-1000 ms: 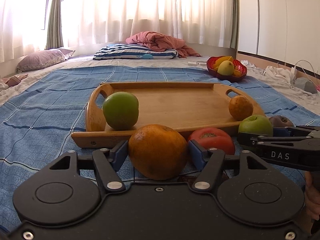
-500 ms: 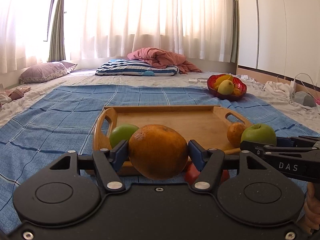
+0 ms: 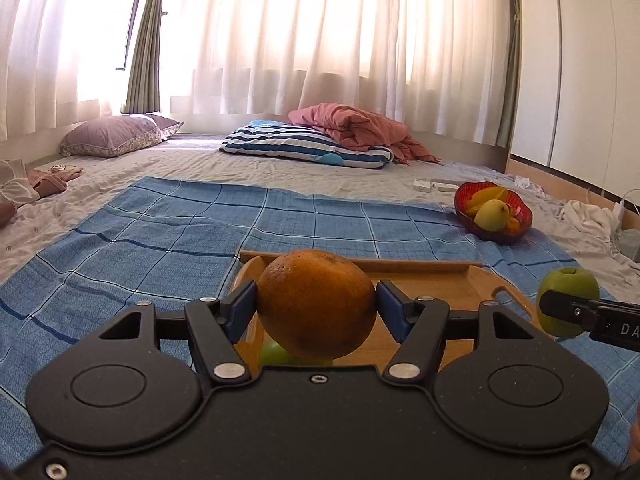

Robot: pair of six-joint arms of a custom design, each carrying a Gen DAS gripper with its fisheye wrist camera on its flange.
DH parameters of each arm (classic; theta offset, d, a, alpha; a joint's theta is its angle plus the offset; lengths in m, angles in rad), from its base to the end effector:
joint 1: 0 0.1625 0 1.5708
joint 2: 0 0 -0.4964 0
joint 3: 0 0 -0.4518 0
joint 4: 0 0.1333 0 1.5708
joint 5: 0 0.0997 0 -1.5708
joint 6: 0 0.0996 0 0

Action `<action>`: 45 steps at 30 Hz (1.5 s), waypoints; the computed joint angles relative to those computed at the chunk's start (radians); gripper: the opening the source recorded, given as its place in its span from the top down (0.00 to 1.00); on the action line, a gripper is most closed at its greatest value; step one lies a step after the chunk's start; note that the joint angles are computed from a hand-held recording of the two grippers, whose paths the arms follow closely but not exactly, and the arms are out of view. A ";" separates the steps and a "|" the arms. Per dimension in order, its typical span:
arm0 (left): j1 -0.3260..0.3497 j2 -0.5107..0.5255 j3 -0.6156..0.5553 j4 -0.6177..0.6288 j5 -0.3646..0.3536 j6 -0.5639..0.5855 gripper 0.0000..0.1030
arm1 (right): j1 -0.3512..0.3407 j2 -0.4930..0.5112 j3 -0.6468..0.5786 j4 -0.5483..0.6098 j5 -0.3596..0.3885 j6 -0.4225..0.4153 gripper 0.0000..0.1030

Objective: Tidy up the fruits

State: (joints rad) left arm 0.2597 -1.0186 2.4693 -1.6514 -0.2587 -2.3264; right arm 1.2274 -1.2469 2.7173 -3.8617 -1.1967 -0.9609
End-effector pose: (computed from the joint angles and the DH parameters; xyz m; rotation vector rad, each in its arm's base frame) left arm -0.2401 -0.3013 0.0338 0.1000 1.8571 -1.4905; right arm 0.0456 -0.3764 0.1933 1.0169 -2.4676 1.2250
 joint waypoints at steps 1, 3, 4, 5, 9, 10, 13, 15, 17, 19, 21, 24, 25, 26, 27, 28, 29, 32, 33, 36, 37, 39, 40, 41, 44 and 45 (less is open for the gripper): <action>0.018 -0.014 0.000 -0.014 0.009 0.020 0.39 | 0.015 -0.006 -0.017 0.023 -0.015 0.023 0.42; 0.053 -0.035 0.008 -0.071 0.030 0.071 0.39 | 0.043 -0.010 -0.053 0.062 -0.044 0.061 0.42; 0.071 -0.044 0.014 -0.113 0.040 0.108 0.39 | 0.055 -0.008 -0.070 0.078 -0.059 0.076 0.42; 0.085 -0.051 0.018 -0.152 0.045 0.143 0.39 | 0.069 -0.005 -0.088 0.094 -0.077 0.090 0.42; 0.163 -0.056 0.039 -0.395 0.061 0.344 0.39 | 0.119 0.015 -0.164 0.183 -0.159 0.149 0.42; 0.180 -0.052 0.041 -0.447 0.063 0.388 0.39 | 0.128 0.024 -0.182 0.198 -0.176 0.165 0.42; 0.225 -0.031 0.042 -0.573 0.065 0.497 0.39 | 0.150 0.054 -0.225 0.224 -0.227 0.194 0.42; 0.247 -0.017 0.042 -0.636 0.068 0.553 0.39 | 0.160 0.074 -0.242 0.225 -0.255 0.190 0.42; 0.265 -0.006 0.040 -0.682 0.067 0.591 0.39 | 0.172 0.098 -0.256 0.215 -0.288 0.179 0.42; 0.280 0.006 0.041 -0.745 0.066 0.637 0.39 | 0.180 0.115 -0.265 0.212 -0.315 0.173 0.42; 0.292 0.018 0.042 -0.797 0.065 0.674 0.39 | 0.184 0.125 -0.275 0.220 -0.329 0.172 0.42; 0.311 0.031 0.041 -0.860 0.060 0.727 0.39 | 0.191 0.139 -0.292 0.237 -0.352 0.180 0.42; 0.316 0.036 0.040 -0.878 0.057 0.745 0.39 | 0.194 0.144 -0.299 0.243 -0.362 0.183 0.42; 0.321 0.041 0.039 -0.890 0.053 0.755 0.39 | 0.197 0.150 -0.305 0.245 -0.370 0.183 0.42; 0.326 0.047 0.039 -0.909 0.050 0.768 0.39 | 0.199 0.155 -0.309 0.245 -0.377 0.182 0.42; 0.331 0.053 0.040 -0.931 0.046 0.782 0.39 | 0.201 0.161 -0.313 0.245 -0.383 0.180 0.42; 0.335 0.057 0.040 -0.947 0.043 0.791 0.39 | 0.201 0.164 -0.316 0.244 -0.386 0.179 0.42; 0.345 0.070 0.041 -0.986 0.040 0.815 0.39 | 0.201 0.173 -0.324 0.247 -0.393 0.182 0.42; 0.347 0.075 0.042 -1.001 0.041 0.826 0.39 | 0.201 0.176 -0.325 0.246 -0.394 0.181 0.42; 0.351 0.082 0.042 -1.021 0.043 0.841 0.39 | 0.202 0.184 -0.329 0.240 -0.403 0.177 0.42; 0.353 0.084 0.041 -1.020 0.043 0.842 0.39 | 0.203 0.187 -0.331 0.239 -0.405 0.176 0.42; 0.358 0.086 0.038 -1.029 0.042 0.856 0.39 | 0.203 0.193 -0.332 0.235 -0.410 0.175 0.42; 0.360 0.088 0.037 -1.034 0.040 0.862 0.39 | 0.203 0.195 -0.333 0.234 -0.412 0.174 0.42; 0.362 0.091 0.037 -1.044 0.039 0.869 0.39 | 0.203 0.198 -0.334 0.233 -0.414 0.172 0.42; 0.368 0.101 0.036 -1.068 0.035 0.882 0.39 | 0.204 0.205 -0.337 0.231 -0.424 0.166 0.42; 0.370 0.105 0.037 -1.078 0.034 0.886 0.39 | 0.203 0.206 -0.338 0.232 -0.425 0.163 0.42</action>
